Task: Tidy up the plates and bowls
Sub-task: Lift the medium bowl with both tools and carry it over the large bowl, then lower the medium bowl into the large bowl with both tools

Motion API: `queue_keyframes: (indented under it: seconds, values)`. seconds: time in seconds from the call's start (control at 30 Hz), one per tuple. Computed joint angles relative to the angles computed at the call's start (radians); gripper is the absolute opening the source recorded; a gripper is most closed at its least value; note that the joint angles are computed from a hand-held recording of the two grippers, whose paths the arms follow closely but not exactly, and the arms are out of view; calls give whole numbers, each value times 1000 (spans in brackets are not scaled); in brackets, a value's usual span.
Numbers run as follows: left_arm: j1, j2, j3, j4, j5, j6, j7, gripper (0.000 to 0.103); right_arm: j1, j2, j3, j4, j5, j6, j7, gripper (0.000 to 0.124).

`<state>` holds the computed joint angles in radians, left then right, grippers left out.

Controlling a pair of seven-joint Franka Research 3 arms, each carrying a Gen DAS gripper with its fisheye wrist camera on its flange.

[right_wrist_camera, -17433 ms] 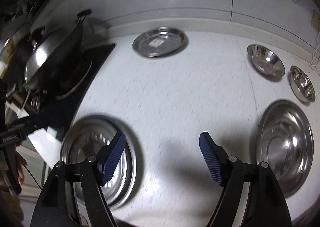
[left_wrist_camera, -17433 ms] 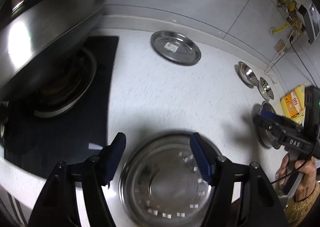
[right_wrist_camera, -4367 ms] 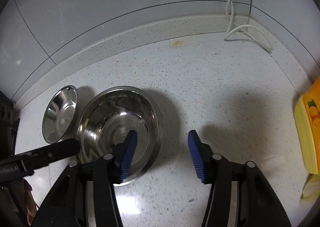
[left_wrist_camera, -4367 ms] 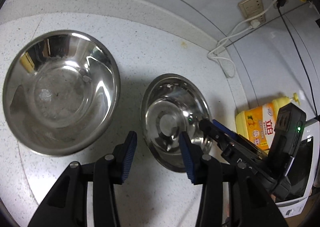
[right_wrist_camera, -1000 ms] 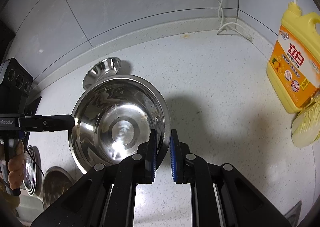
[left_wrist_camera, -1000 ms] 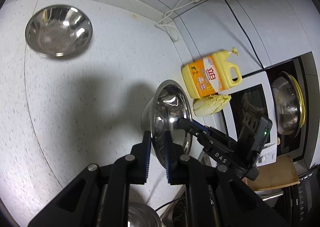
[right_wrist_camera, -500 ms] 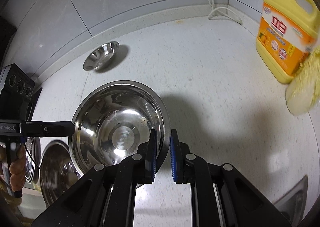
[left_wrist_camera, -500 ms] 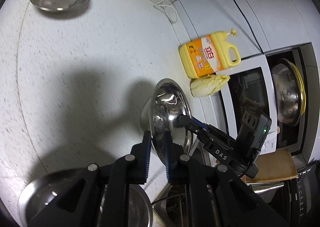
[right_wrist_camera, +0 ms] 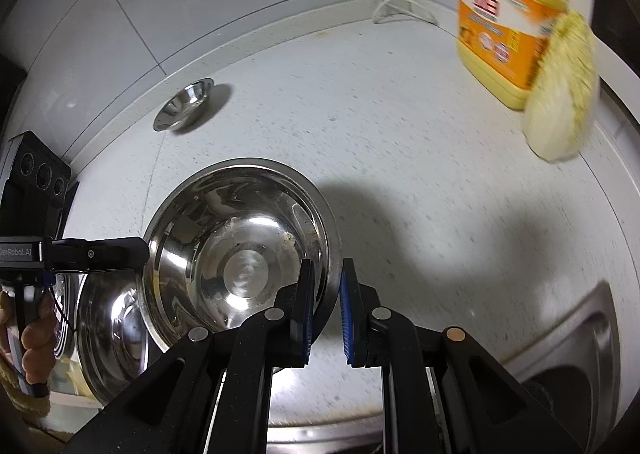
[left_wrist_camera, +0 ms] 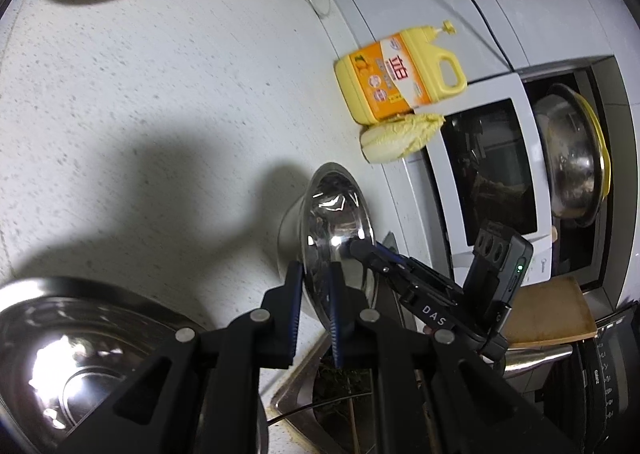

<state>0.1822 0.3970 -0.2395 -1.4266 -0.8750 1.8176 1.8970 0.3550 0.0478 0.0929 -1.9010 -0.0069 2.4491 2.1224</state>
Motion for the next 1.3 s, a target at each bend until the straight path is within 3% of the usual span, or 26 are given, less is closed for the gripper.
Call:
queue_keyframes:
  seconds: [0.37,0.67,0.97,1.13,1.3]
  values:
    - [-13,-90,12,-117,-41,-3,59,11,-20,-118,16,-145,-12,44,73,11]
    - [13,-264,107,-265,-115,-7,150,11,-1,-140,54,-125,-15,60,76,11]
    - [52,-393,235,-406,-56,-1,181,11,87,36,77,80,53,51,-38,11]
    - [57,-400,250,-460,-4,54,177,11,137,157,71,187,109,1,-108,11]
    - [53,-403,254,-491,18,90,194,11,167,195,52,226,107,-41,-109,12]
